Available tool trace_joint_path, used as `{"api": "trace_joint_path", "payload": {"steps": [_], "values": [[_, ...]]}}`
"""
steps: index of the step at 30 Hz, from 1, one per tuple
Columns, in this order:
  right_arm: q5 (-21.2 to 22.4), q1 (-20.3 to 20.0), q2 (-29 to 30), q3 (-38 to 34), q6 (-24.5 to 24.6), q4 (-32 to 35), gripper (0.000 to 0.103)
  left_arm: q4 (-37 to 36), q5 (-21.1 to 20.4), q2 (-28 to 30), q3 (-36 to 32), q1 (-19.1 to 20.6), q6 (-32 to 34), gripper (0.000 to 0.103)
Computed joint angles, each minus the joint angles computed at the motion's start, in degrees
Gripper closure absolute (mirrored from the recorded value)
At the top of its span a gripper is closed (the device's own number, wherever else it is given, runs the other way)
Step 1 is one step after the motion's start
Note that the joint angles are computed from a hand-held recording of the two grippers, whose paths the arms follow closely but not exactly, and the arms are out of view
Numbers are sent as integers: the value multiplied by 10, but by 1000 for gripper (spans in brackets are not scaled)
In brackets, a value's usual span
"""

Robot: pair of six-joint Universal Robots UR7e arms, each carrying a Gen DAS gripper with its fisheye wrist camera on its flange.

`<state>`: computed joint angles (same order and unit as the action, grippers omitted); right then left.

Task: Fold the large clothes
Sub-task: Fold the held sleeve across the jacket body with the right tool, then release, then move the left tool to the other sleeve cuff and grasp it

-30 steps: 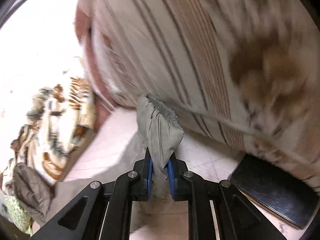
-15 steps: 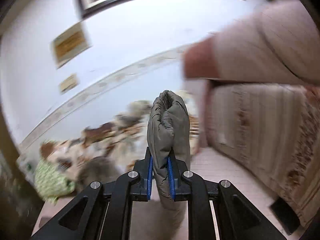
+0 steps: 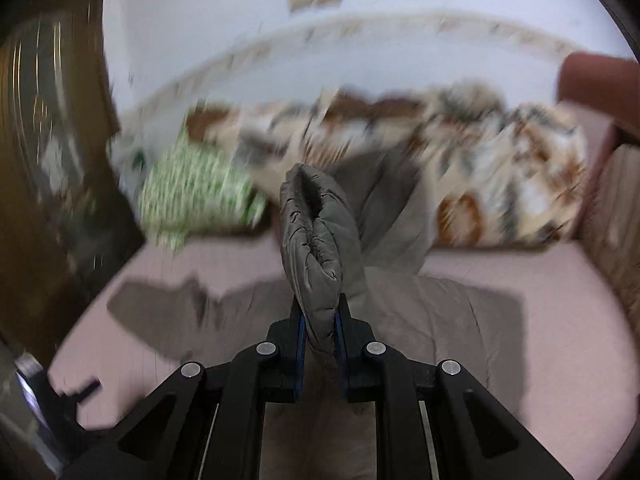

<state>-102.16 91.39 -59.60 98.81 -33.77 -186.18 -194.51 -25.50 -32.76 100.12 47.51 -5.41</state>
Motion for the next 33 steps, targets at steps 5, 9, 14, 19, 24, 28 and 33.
{"api": "trace_joint_path", "payload": {"steps": [5, 9, 14, 19, 24, 28, 33], "values": [[7, -25, 74, -11, 11, 28, 89, 27, -1, -7, -3, 9, -18, 0], [3, -29, 120, -41, 26, 77, 88, 45, -1, -1, -11, 12, -27, 0], [47, -40, 101, -49, 29, 188, 62, 53, -2, 6, -22, 14, -25, 0], [128, -62, 30, -16, 10, 177, 51, 76, -11, 21, -50, 20, -29, 0], [8, -87, 23, -61, 38, 74, 52, 102, -30, 51, -103, 26, -12, 0], [-70, -113, 50, -130, 64, 66, 68, 145, -37, 95, -178, 32, 15, 0], [-101, -141, 87, -190, 91, 126, 69, 316, -3, 141, -274, 55, -50, 0]]}}
